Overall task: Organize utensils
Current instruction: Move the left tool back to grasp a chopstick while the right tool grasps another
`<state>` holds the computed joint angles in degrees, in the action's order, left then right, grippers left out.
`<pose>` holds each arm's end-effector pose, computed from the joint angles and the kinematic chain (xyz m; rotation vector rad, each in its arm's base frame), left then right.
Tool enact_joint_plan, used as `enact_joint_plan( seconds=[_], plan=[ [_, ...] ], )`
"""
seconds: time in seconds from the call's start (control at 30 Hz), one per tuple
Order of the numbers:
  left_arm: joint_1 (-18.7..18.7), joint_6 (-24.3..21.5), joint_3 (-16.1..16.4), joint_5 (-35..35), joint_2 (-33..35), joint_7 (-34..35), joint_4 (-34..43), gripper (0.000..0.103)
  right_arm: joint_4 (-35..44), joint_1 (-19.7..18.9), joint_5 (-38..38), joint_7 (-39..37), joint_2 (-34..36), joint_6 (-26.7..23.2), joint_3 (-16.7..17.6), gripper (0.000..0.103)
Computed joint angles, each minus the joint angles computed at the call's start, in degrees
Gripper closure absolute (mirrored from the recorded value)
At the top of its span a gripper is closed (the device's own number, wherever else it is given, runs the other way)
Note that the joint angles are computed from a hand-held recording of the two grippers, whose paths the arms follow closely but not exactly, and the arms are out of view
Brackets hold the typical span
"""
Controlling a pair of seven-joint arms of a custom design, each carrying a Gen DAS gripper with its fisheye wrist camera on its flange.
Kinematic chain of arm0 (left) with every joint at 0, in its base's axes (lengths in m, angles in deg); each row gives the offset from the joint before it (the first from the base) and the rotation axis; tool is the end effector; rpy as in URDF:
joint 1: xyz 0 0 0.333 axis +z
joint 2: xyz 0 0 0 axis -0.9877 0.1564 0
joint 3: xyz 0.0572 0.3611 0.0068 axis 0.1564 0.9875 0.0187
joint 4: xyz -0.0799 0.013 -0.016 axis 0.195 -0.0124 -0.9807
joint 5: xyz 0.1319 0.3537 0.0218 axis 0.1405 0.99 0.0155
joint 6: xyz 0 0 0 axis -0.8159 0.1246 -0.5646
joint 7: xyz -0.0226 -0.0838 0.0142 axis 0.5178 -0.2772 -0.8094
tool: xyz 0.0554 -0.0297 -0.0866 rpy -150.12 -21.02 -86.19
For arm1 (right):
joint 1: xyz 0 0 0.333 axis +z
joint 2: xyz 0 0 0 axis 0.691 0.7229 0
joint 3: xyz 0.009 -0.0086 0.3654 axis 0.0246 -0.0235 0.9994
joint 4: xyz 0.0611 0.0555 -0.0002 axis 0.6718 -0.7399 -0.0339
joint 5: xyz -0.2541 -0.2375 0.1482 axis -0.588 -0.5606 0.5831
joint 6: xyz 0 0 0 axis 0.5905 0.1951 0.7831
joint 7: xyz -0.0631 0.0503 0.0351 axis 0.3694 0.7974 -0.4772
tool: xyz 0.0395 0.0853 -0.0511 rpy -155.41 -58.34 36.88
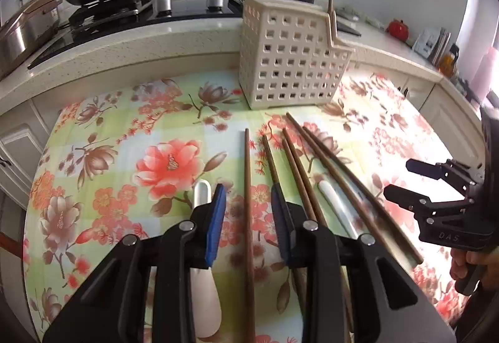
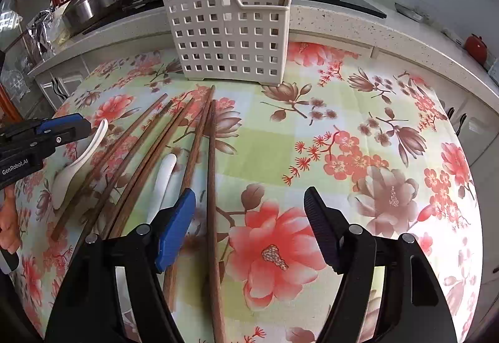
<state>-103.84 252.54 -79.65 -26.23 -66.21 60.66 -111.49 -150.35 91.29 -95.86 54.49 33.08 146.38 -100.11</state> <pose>0.5833 -0.3104 0.3960 -1.6642 2.0473 -0.8387 0.5855 0.4550 0.3735 -1.9939 1.5697 -0.4922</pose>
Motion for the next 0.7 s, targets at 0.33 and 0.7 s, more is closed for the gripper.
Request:
enact_joint_plan(
  seconds=[0.33, 0.7],
  plan=[
    [0.7, -4.8, -2.5, -2.6, 3.9, 3.9, 4.3, 0.075, 6.5, -3.9, 3.1, -5.1, 4.0, -4.8, 4.4, 0.042],
    [0.9, -8.9, -3.7, -6.0, 8.0, 9.2, 9.0, 0.078, 12.2, -5.5, 5.3, -9.6, 7.2, -7.8, 6.1, 0.045]
  ],
)
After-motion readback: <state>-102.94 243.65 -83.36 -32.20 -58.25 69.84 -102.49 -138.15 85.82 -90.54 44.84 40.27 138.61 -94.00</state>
